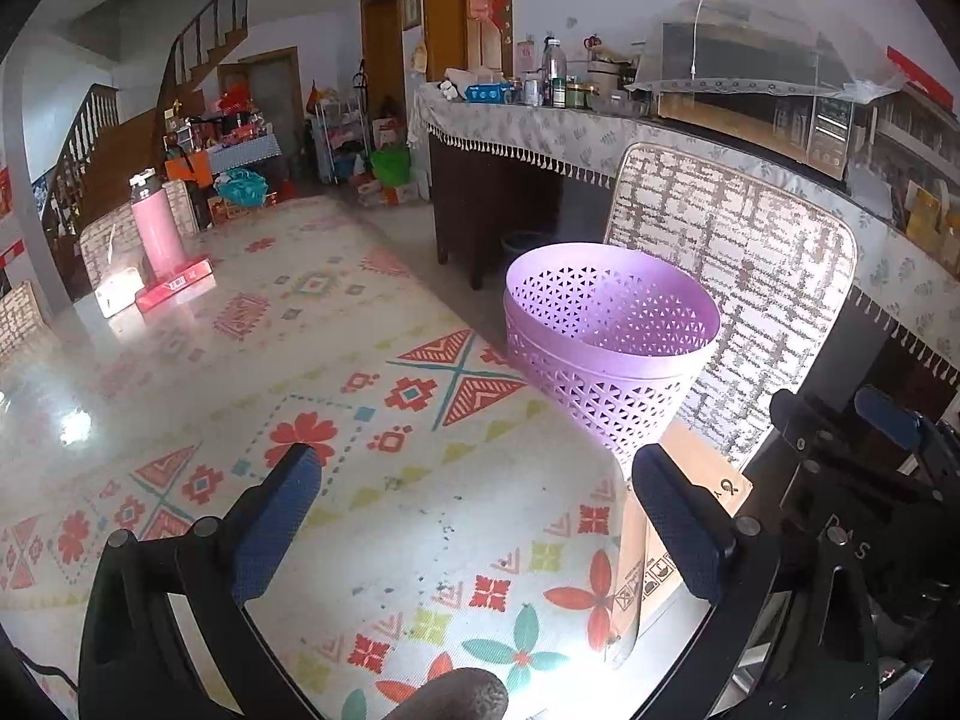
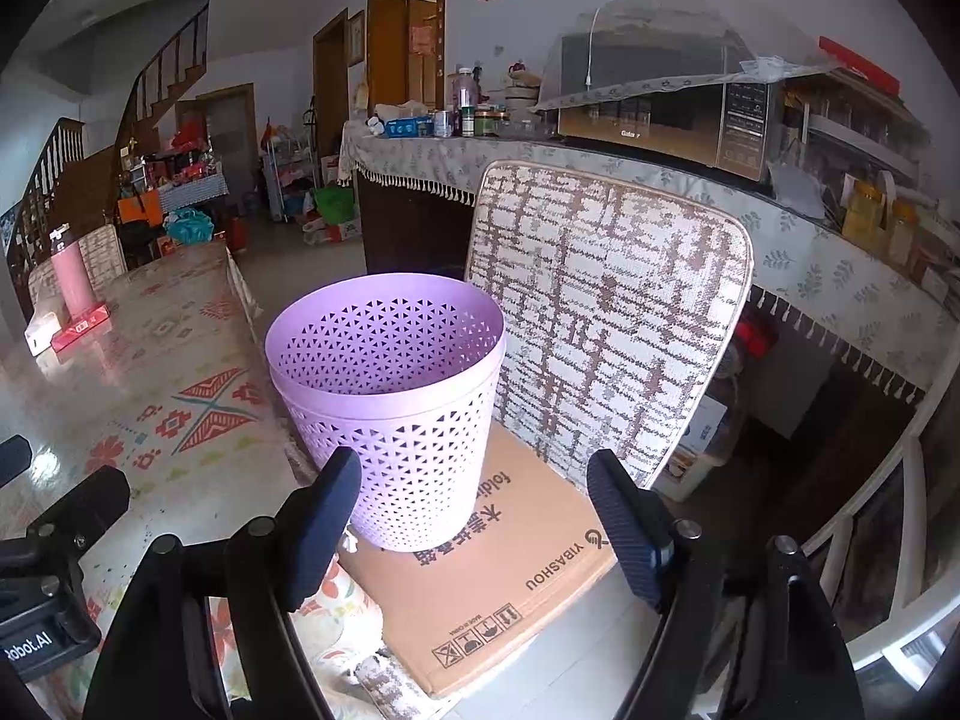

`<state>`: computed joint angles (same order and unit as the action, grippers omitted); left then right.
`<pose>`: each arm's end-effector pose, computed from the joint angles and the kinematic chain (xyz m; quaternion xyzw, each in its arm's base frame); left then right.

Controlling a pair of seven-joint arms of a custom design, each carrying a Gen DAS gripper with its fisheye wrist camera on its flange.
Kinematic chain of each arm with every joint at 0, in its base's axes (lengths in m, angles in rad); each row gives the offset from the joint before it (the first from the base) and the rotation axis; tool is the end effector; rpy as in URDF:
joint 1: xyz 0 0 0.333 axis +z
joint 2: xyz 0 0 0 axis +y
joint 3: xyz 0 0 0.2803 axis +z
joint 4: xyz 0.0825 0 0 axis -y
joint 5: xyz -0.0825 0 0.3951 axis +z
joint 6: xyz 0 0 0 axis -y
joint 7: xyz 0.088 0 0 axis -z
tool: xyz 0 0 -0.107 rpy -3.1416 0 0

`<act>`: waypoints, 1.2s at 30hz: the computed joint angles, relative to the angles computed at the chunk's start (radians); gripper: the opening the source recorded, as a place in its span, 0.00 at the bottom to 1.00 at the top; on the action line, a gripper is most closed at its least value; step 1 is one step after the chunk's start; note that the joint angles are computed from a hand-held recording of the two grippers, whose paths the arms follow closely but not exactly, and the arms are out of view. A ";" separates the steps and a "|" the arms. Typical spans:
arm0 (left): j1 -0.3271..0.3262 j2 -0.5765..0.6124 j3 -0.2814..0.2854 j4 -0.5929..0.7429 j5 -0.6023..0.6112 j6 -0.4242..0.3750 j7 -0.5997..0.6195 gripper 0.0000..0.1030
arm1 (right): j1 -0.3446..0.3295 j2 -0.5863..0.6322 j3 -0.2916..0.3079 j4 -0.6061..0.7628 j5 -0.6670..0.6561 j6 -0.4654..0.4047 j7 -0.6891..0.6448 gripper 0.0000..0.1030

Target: Collect trash

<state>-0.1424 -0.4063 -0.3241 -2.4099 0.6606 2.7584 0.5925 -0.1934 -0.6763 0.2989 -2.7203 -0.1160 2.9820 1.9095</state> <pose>0.4280 -0.2533 0.4927 -0.6260 0.6529 -0.3028 0.3002 0.4180 0.0555 0.4904 -0.5993 0.6618 -0.3402 0.2952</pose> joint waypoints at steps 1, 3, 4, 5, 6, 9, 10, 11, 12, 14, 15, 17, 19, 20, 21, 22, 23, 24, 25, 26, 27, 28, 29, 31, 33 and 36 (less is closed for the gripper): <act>-0.002 0.007 0.003 0.004 -0.005 0.001 0.005 1.00 | 0.001 0.006 0.001 0.003 -0.001 0.000 -0.002 0.79; -0.008 0.023 0.010 0.012 -0.017 0.001 0.017 1.00 | 0.000 0.018 0.005 0.011 -0.006 -0.001 -0.003 0.79; -0.010 0.027 0.013 0.014 -0.021 0.000 0.022 1.00 | 0.002 0.024 0.005 0.014 -0.008 -0.001 -0.004 0.79; -0.015 0.037 0.018 0.020 -0.031 -0.002 0.033 1.00 | 0.003 0.032 0.005 0.020 -0.009 -0.001 -0.006 0.80; -0.019 0.042 0.022 0.023 -0.039 -0.004 0.042 1.00 | 0.004 0.038 0.004 0.023 -0.011 -0.001 -0.007 0.80; -0.026 0.055 0.028 0.029 -0.054 -0.004 0.059 1.00 | 0.003 0.050 0.005 0.030 -0.018 -0.003 -0.005 0.80; -0.026 0.059 0.028 0.032 -0.057 -0.005 0.063 1.00 | 0.001 0.052 0.005 0.032 -0.021 -0.004 -0.003 0.80; -0.027 0.060 0.029 0.031 -0.059 -0.003 0.066 1.00 | 0.000 0.055 0.004 0.034 -0.023 -0.004 -0.002 0.80; -0.028 0.063 0.031 0.033 -0.063 -0.003 0.071 1.00 | 0.000 0.055 0.003 0.035 -0.024 -0.005 0.001 0.80; -0.031 0.069 0.034 0.037 -0.073 -0.003 0.079 1.00 | -0.003 0.057 0.001 0.037 -0.027 -0.006 0.005 0.80; -0.036 0.074 0.038 0.040 -0.083 -0.004 0.088 1.00 | -0.006 0.055 0.003 0.037 -0.030 -0.008 0.008 0.80; -0.047 0.079 0.047 0.039 -0.109 -0.002 0.110 1.00 | -0.011 0.056 0.003 0.038 -0.036 -0.011 0.010 0.81; -0.058 0.090 0.054 0.046 -0.136 -0.006 0.136 1.00 | -0.015 0.058 0.004 0.040 -0.041 -0.013 0.015 0.81; -0.059 0.093 0.054 0.046 -0.140 -0.005 0.140 1.00 | -0.015 0.059 0.002 0.040 -0.042 -0.014 0.018 0.81; -0.059 0.098 0.053 0.049 -0.145 -0.006 0.145 1.00 | -0.014 0.061 0.000 0.041 -0.043 -0.014 0.019 0.81; -0.057 0.101 0.050 0.051 -0.144 -0.007 0.143 1.00 | -0.013 0.064 -0.003 0.043 -0.043 -0.016 0.019 0.81; -0.056 0.103 0.049 0.053 -0.143 -0.007 0.142 1.00 | -0.012 0.067 -0.005 0.044 -0.044 -0.017 0.020 0.81; -0.056 0.108 0.050 0.056 -0.147 -0.008 0.145 1.00 | -0.011 0.069 -0.007 0.045 -0.045 -0.018 0.020 0.81; -0.061 0.115 0.054 0.062 -0.159 -0.010 0.153 1.00 | -0.010 0.071 -0.007 0.045 -0.046 -0.018 0.022 0.81; -0.064 0.118 0.057 0.064 -0.169 -0.010 0.161 1.00 | -0.007 0.074 -0.010 0.047 -0.046 -0.019 0.021 0.81; -0.068 0.123 0.061 0.068 -0.179 -0.008 0.169 1.00 | -0.005 0.076 -0.011 0.048 -0.047 -0.019 0.021 0.81; -0.069 0.131 0.061 0.075 -0.184 -0.009 0.173 1.00 | -0.006 0.078 -0.012 0.049 -0.049 -0.018 0.021 0.81; -0.068 0.137 0.059 0.081 -0.184 -0.010 0.175 1.00 | -0.006 0.080 -0.012 0.049 -0.051 -0.016 0.021 0.81; -0.070 0.151 0.057 0.094 -0.186 -0.011 0.181 1.00 | -0.006 0.082 -0.014 0.050 -0.052 -0.015 0.022 0.82; -0.070 0.157 0.055 0.098 -0.183 -0.006 0.177 1.00 | -0.011 0.083 -0.013 0.049 -0.055 -0.014 0.025 0.82; -0.071 0.169 0.052 0.105 -0.177 -0.005 0.173 1.00 | -0.021 0.088 -0.011 0.053 -0.060 -0.017 0.031 0.82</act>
<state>-0.2130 -0.2378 -0.2719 -2.3053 0.4840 2.7533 0.7653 -0.2144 -0.5884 0.2880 -2.6675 -0.1763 2.9652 1.9407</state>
